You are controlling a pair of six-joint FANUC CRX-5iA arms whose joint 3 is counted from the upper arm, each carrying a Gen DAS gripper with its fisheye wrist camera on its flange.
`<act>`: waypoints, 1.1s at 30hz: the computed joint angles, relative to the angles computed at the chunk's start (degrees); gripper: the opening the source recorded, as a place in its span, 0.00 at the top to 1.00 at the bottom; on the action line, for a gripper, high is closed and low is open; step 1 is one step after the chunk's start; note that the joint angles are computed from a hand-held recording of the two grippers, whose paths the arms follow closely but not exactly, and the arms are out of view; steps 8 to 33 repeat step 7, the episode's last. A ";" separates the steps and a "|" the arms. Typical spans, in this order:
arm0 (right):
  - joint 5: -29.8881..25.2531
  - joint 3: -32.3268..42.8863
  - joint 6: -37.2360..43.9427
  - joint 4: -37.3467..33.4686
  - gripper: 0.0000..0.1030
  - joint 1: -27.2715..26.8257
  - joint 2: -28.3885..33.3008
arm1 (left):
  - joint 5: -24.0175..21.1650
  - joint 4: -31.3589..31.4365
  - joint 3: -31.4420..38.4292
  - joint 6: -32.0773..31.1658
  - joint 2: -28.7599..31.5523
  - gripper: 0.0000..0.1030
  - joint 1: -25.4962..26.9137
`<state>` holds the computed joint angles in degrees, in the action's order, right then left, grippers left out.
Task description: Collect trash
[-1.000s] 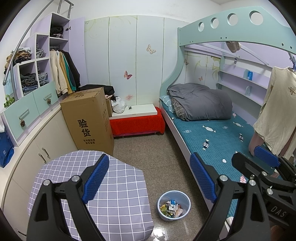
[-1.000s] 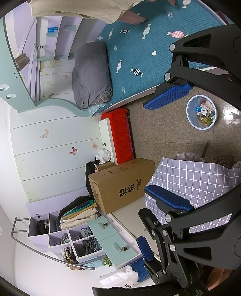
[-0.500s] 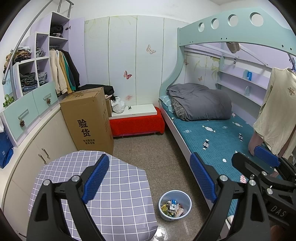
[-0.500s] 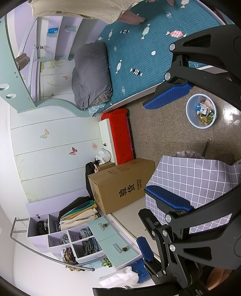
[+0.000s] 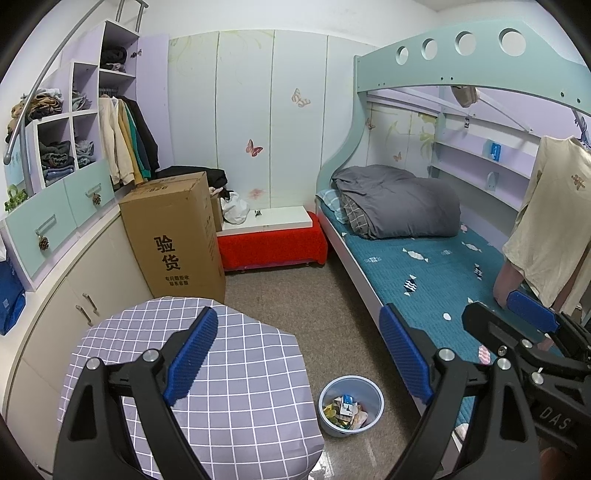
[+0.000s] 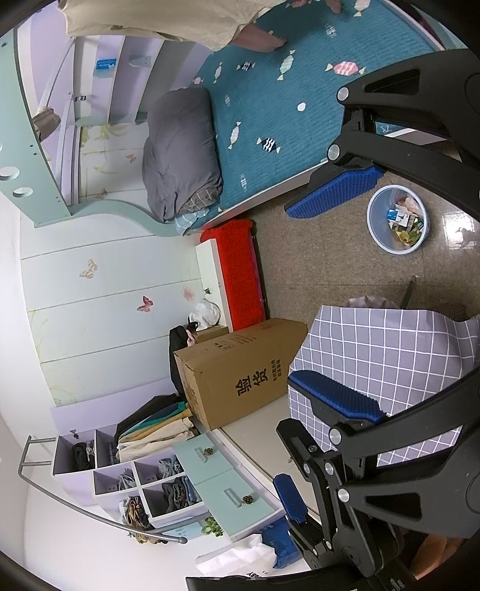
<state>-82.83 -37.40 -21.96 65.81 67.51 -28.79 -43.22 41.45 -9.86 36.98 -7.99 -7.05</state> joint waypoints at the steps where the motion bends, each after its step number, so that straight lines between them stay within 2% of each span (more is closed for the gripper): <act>1: 0.32 0.31 0.19 -0.05 0.19 -0.31 0.32 | -0.13 0.05 -0.21 -0.14 -0.17 0.15 0.26; 7: 2.56 1.83 0.00 -0.88 0.19 -0.89 2.83 | -2.02 -0.23 -0.35 -0.75 -0.26 0.15 3.22; 33: 2.56 1.83 0.00 -0.88 0.19 -0.89 2.83 | -2.02 -0.23 -0.35 -0.75 -0.26 0.15 3.22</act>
